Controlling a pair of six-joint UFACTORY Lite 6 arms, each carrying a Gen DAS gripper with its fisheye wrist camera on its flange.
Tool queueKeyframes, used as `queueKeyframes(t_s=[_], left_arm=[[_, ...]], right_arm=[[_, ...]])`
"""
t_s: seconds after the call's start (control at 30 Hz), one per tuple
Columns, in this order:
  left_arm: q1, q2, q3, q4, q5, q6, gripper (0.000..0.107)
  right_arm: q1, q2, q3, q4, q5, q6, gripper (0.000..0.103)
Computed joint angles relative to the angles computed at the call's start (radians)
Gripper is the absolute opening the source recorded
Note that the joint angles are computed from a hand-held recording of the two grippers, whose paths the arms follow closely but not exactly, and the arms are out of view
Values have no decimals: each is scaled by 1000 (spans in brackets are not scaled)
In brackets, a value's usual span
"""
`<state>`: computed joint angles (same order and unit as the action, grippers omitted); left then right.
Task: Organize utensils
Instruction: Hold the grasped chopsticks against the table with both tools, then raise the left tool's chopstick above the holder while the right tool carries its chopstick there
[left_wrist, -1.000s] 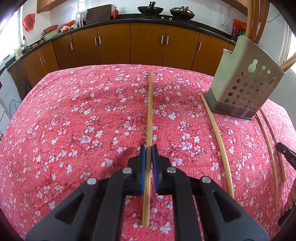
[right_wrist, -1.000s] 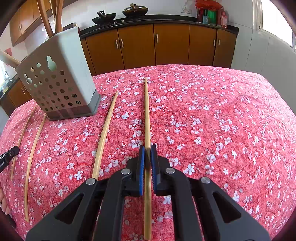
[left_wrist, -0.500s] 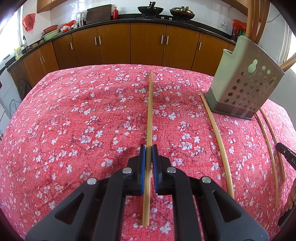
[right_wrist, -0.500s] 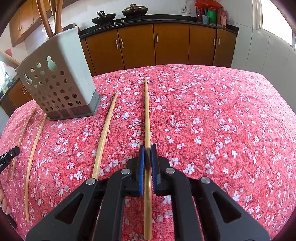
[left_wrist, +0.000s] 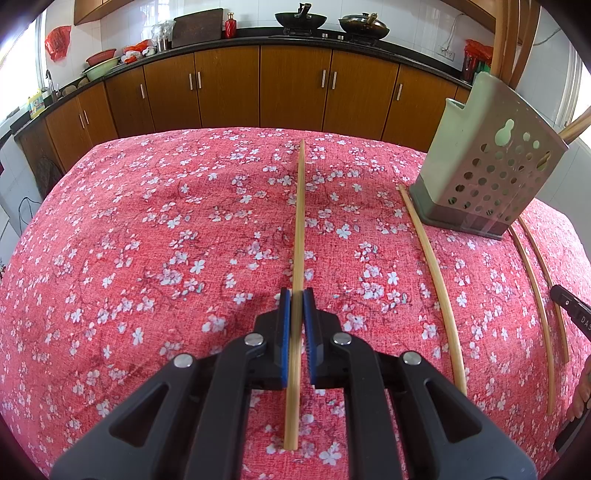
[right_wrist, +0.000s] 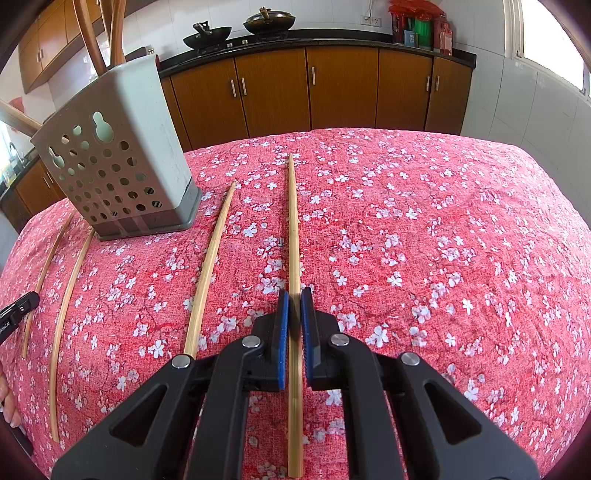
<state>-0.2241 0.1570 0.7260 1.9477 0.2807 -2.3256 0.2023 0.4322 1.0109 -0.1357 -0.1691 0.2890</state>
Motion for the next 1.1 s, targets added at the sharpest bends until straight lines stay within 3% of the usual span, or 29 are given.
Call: queueKeyframes(t_s=[0.57, 0.63, 0.8, 1.0, 1.1], left_arm=[[8, -7, -4, 18, -10, -13, 11], [-13, -15, -11, -53, 9, 62, 11], [-62, -88, -93, -116, 35, 129, 11], [-89, -131, -137, -131, 45, 137, 9], [-84, -179, -148, -222, 29, 251, 8]], right_arm=[[2, -10, -10, 46, 0, -50, 8], [10, -27, -36, 89, -6, -96, 8], [-6, -95, -140, -97, -49, 69, 8], [-16, -142, -206, -135, -71, 97, 8], [-18, -191, -226, -128, -56, 102, 8]])
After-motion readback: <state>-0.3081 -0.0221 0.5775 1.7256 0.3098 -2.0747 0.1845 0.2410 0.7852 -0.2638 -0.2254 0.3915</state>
